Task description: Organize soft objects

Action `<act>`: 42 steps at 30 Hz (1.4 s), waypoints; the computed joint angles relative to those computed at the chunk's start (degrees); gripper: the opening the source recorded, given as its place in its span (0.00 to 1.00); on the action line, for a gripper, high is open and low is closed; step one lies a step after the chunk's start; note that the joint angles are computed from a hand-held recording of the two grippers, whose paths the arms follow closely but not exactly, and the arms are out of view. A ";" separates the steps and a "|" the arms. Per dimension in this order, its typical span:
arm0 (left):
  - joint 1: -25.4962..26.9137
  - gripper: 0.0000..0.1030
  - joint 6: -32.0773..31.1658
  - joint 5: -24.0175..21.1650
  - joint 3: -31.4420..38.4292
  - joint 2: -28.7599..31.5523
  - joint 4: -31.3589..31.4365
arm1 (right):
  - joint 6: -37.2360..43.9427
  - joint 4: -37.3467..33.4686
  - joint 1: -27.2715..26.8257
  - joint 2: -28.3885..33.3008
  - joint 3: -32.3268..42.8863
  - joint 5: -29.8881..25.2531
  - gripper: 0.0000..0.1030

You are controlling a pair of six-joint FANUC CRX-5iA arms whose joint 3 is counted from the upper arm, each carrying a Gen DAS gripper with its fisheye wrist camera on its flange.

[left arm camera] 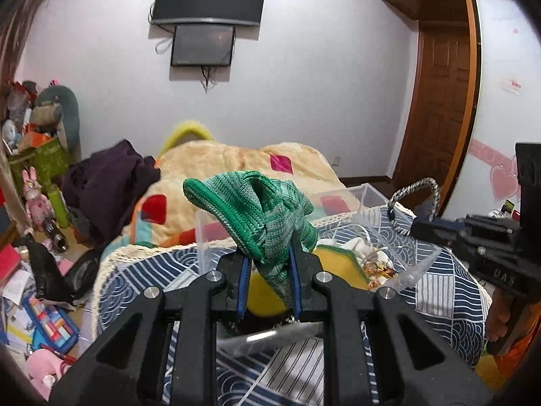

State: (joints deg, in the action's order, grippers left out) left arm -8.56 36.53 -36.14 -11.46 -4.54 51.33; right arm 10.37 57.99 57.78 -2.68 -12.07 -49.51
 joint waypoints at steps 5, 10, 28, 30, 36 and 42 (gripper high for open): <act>0.21 0.20 4.08 -3.02 3.60 3.86 -3.88 | 3.75 -5.94 -0.86 1.72 1.85 -0.09 0.07; 0.09 0.34 5.48 -3.70 4.49 4.54 -6.32 | 4.60 -8.15 -0.55 2.13 2.70 -2.66 0.07; 0.44 0.61 -2.16 -2.82 -3.87 -5.32 0.17 | -1.97 -1.16 4.87 -3.48 -1.57 -9.60 0.50; 0.20 0.62 -4.16 -1.29 -6.07 -7.52 2.71 | -4.00 1.42 5.77 -4.33 -2.39 -10.11 0.52; -2.25 0.68 -9.77 5.98 -12.45 -14.21 9.64 | -10.52 11.32 8.91 -5.53 -4.48 -13.30 0.77; -3.10 0.83 -12.33 7.33 -15.92 -18.24 13.67 | -15.05 17.31 11.14 -5.76 -5.74 -16.06 0.89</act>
State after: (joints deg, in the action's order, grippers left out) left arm -11.65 24.20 -28.81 -27.38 -22.78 65.00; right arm -4.67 75.31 68.92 -8.44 -17.81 -65.57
